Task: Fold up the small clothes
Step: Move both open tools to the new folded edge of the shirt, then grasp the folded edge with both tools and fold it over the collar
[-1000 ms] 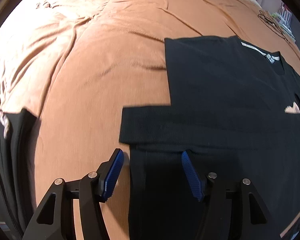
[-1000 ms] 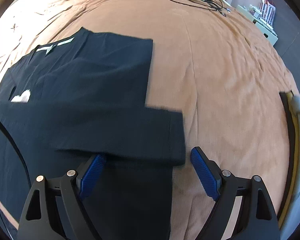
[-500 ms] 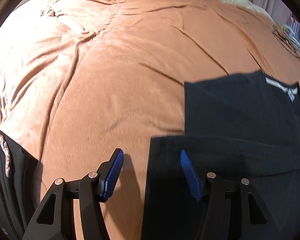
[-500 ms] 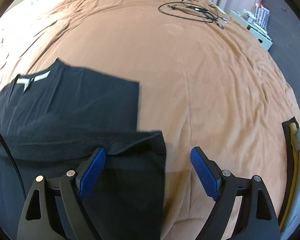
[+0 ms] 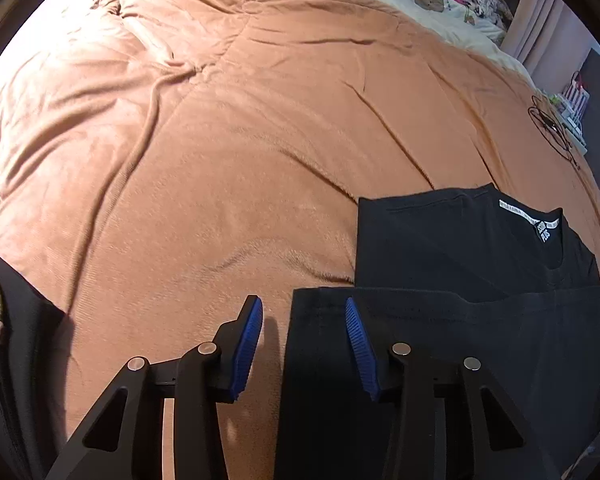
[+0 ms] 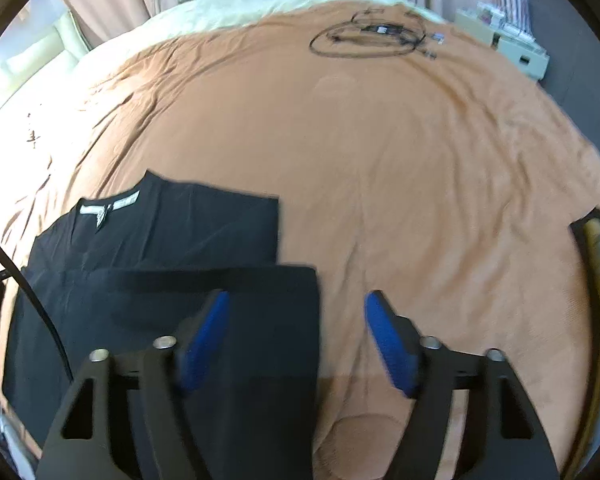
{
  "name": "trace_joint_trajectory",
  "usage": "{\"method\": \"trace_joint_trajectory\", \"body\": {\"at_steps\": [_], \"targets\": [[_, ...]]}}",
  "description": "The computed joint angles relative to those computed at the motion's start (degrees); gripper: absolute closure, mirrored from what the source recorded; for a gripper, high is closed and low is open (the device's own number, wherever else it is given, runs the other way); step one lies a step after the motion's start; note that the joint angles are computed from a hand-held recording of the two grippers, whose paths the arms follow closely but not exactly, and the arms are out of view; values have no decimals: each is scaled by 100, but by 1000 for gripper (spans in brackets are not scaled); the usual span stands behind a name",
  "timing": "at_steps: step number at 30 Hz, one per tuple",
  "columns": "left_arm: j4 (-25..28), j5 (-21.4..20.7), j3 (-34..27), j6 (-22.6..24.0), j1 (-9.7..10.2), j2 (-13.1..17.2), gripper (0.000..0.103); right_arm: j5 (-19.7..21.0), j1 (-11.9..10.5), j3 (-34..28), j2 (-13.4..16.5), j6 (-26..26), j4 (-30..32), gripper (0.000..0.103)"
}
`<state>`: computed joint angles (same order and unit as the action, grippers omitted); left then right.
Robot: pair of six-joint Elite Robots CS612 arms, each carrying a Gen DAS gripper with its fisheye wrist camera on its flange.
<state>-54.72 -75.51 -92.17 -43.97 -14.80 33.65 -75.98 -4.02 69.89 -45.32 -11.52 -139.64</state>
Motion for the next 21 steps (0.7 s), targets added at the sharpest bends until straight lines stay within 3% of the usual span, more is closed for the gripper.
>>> {"method": "trace_joint_trajectory", "body": {"at_steps": [5,8,10,14,21], "targets": [[51,-120,51,-38,-10,58,68,255,-76,-174,196,56,268,56],[1,-163,65,7,-13,97,78,285,-79,-340,314,150,400,64],[-25,-102,80,71,-30,94,90,384,-89,-410,363,239,453,69],[-7,65,95,193,-66,50,97,448,-110,-466,381,309,378,98],[-5,443,-59,255,-152,-84,97,620,-153,-9,53,381,-209,103]]}}
